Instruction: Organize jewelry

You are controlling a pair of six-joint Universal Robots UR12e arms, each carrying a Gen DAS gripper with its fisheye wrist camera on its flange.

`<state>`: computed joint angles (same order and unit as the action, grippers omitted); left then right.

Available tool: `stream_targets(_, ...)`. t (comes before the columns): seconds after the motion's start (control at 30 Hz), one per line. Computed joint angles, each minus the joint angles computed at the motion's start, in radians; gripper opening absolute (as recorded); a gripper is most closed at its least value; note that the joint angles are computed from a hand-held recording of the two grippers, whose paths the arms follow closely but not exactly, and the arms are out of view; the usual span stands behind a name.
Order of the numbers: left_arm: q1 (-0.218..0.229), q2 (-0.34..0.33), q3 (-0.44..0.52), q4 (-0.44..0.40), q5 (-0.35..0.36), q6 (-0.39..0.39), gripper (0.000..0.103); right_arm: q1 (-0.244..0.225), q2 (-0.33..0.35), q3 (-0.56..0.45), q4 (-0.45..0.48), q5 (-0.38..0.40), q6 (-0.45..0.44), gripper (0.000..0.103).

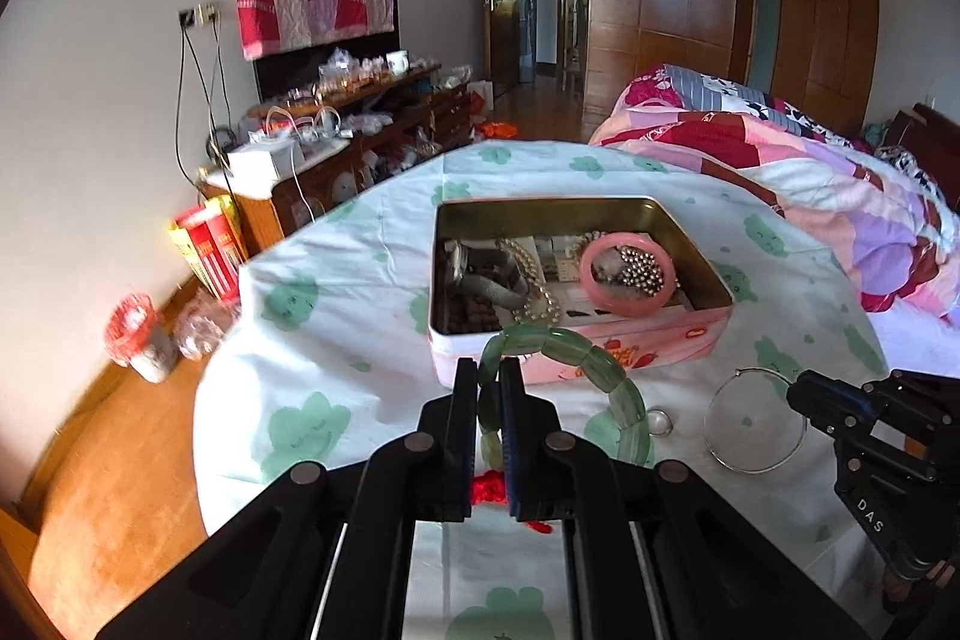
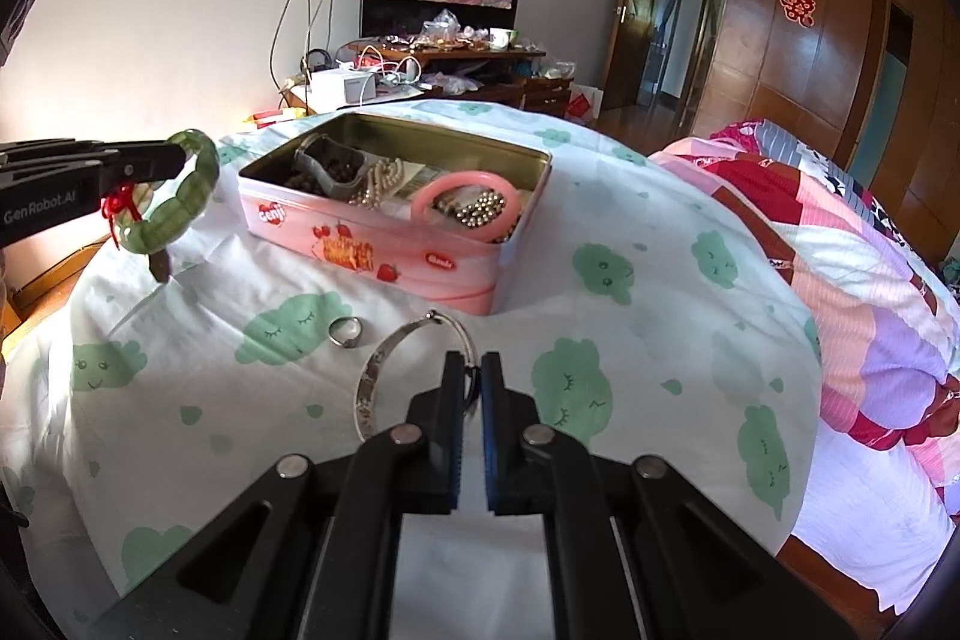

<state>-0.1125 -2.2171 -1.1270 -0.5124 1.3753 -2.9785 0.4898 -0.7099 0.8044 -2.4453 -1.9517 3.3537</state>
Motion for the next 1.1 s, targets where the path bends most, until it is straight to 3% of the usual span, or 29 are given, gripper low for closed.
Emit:
stream_targets(0.23,0.012,-0.014,0.032,-0.108,-0.09,-0.018,0.006,-0.001,-0.002,0.004,-0.001,-0.001,-0.001,0.006)
stream_targets(0.3,0.013,-0.009,0.022,-0.098,-0.135,-0.011,0.006,-0.001,-0.003,0.005,0.001,0.001,-0.001,0.006)
stream_targets(0.37,-0.001,-0.01,0.012,-0.037,-0.079,0.027,0.006,-0.002,-0.005,0.008,0.001,0.002,-0.001,0.006)
stream_targets(0.43,-0.016,-0.037,0.052,-0.115,0.001,0.086,0.006,-0.003,-0.006,0.009,0.006,0.006,0.003,0.006)
stream_targets(0.5,-0.003,-0.045,0.064,-0.173,-0.056,0.045,0.006,-0.002,-0.006,0.009,0.009,0.005,0.0,0.006)
stream_targets(0.67,0.009,-0.04,0.052,-0.169,-0.094,0.006,0.006,-0.001,-0.006,0.009,0.007,0.005,-0.001,0.006)
stream_targets(0.8,0.017,-0.021,0.039,-0.119,-0.114,-0.021,0.006,-0.001,-0.007,0.013,-0.013,-0.002,-0.004,0.004)
stream_targets(1.1,0.025,-0.007,0.033,-0.1,-0.133,-0.014,0.006,-0.004,-0.007,0.009,-0.019,0.014,-0.007,0.004)
